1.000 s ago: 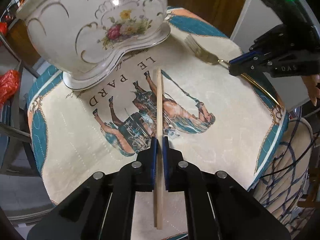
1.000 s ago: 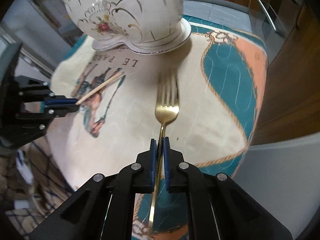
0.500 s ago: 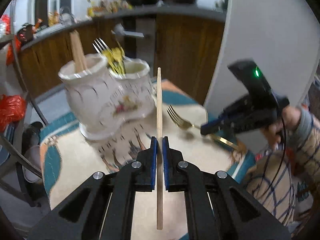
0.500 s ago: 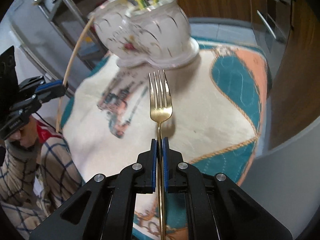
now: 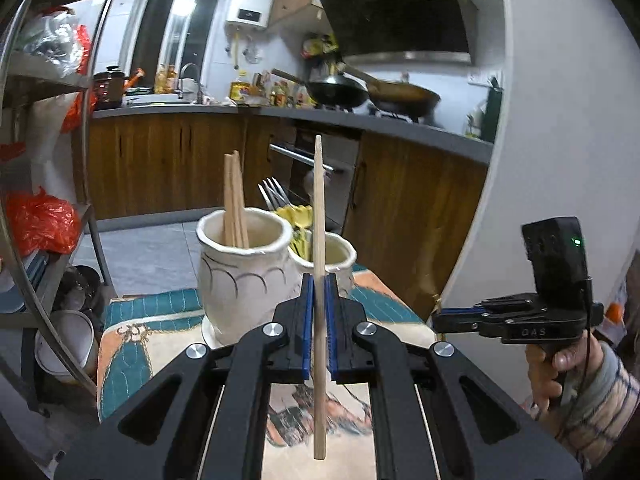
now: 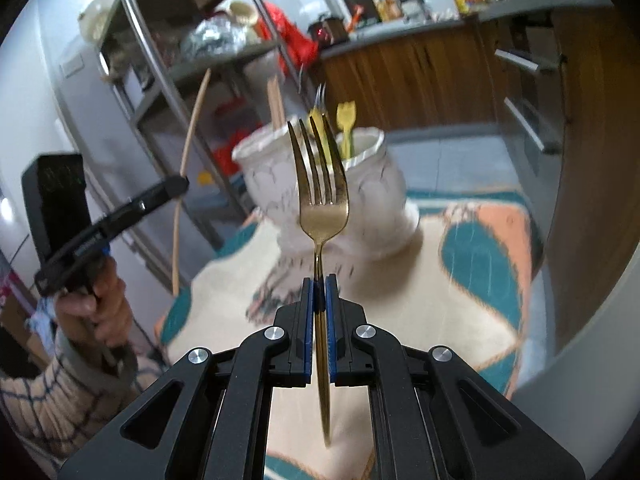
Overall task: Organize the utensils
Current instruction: 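Lift and carry the chopstick and gold fork up over the ceramic pot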
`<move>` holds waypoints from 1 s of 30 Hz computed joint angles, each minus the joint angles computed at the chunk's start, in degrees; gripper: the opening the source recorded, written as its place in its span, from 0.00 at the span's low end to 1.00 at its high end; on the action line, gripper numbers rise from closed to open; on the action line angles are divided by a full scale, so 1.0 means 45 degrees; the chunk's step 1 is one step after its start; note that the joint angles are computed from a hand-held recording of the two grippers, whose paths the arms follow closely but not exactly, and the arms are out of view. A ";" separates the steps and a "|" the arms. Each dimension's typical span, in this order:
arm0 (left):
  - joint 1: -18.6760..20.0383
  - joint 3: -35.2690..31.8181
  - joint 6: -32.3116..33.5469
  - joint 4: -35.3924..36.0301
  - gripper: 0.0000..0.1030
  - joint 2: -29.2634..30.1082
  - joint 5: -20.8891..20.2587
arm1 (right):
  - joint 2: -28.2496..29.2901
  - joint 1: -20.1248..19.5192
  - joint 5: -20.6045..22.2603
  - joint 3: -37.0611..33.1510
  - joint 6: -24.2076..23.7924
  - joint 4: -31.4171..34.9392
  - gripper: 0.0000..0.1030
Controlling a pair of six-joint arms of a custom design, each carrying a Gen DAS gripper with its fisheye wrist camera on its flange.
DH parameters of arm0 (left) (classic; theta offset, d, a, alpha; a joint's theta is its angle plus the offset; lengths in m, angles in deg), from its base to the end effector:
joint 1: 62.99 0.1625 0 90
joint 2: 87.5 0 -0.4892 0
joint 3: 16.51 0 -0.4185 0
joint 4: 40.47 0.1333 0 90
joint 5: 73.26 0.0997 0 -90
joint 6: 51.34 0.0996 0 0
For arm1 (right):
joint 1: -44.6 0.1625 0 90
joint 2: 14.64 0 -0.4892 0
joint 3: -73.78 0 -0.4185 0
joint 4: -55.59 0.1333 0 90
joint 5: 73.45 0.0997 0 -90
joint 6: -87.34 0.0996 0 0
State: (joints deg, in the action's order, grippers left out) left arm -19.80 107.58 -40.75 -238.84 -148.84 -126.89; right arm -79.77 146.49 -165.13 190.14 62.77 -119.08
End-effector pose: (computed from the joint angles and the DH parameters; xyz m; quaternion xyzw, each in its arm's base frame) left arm -0.2717 -0.5189 0.2349 0.3144 0.8263 -0.4395 0.1589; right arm 0.2524 -0.5660 0.2519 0.2956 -0.9109 0.2844 0.0457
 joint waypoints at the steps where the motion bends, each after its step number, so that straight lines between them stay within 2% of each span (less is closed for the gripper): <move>1: 0.0058 -0.0069 0.0080 -0.0256 0.05 0.0093 -0.0044 | 0.0043 -0.0001 0.0069 -0.0040 0.0023 -0.0216 0.07; 8: 0.0466 -0.0594 0.0598 -0.1706 0.05 0.0426 -0.0577 | 0.0314 0.0235 0.0012 -0.0624 -0.0284 -0.0884 0.07; 18: 0.1018 -0.2063 0.1427 -0.3317 0.05 0.1097 -0.1299 | 0.0794 0.0706 0.1094 -0.1994 -0.0661 -0.2181 0.06; 27: 0.1529 -0.3539 0.1910 -0.4206 0.05 0.2049 -0.1864 | 0.1762 0.1222 0.0858 -0.3124 -0.1492 -0.2725 0.06; 30: 0.1663 -0.3949 0.2265 -0.4671 0.05 0.2553 -0.1636 | 0.2065 0.1207 0.0811 -0.3486 -0.1462 -0.2537 0.06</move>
State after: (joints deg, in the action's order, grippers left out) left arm -12.31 89.81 -30.56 -259.86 -137.35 -134.25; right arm -70.48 151.92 -161.48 174.46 56.19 -130.49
